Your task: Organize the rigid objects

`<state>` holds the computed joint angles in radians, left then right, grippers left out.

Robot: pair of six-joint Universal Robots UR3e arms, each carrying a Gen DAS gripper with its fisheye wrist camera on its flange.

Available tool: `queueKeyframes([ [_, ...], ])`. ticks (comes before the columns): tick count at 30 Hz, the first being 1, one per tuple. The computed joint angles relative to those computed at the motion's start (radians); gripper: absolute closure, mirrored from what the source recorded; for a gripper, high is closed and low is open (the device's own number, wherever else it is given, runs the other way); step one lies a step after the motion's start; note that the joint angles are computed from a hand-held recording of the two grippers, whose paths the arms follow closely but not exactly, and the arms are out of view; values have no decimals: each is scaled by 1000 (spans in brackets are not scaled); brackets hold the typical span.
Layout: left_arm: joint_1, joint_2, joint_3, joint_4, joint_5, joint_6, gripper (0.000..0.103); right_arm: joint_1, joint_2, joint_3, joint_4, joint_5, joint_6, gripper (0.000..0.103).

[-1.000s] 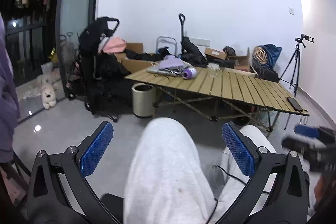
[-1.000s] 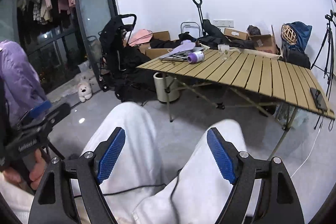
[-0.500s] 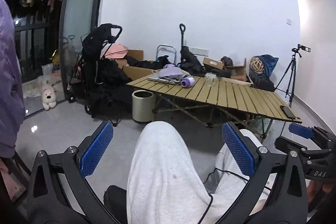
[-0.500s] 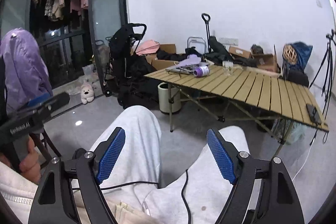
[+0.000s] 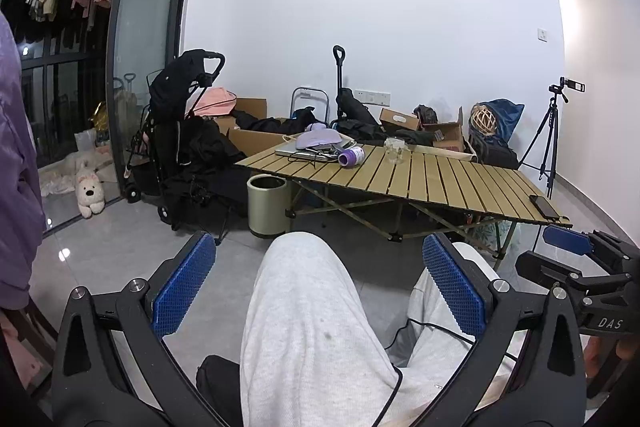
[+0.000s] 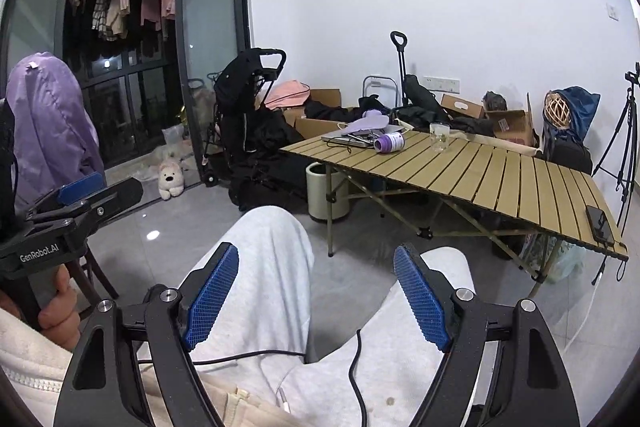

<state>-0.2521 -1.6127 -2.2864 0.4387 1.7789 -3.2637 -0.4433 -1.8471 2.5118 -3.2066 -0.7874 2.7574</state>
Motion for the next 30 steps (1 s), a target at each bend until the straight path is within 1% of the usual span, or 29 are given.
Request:
queueKeyframes([
  [5,-23,-4,5,18,34,4,0,-23,-15,23,-39,30,14,18],
  [11,-48,4,0,58,72,31,0,-50,-56,37,-34,67,11,18],
  [16,-46,16,-12,75,73,38,0,-81,-84,50,-26,101,7,18],
  [30,-45,18,-18,83,72,41,0,-77,-73,56,-54,105,2,18],
])
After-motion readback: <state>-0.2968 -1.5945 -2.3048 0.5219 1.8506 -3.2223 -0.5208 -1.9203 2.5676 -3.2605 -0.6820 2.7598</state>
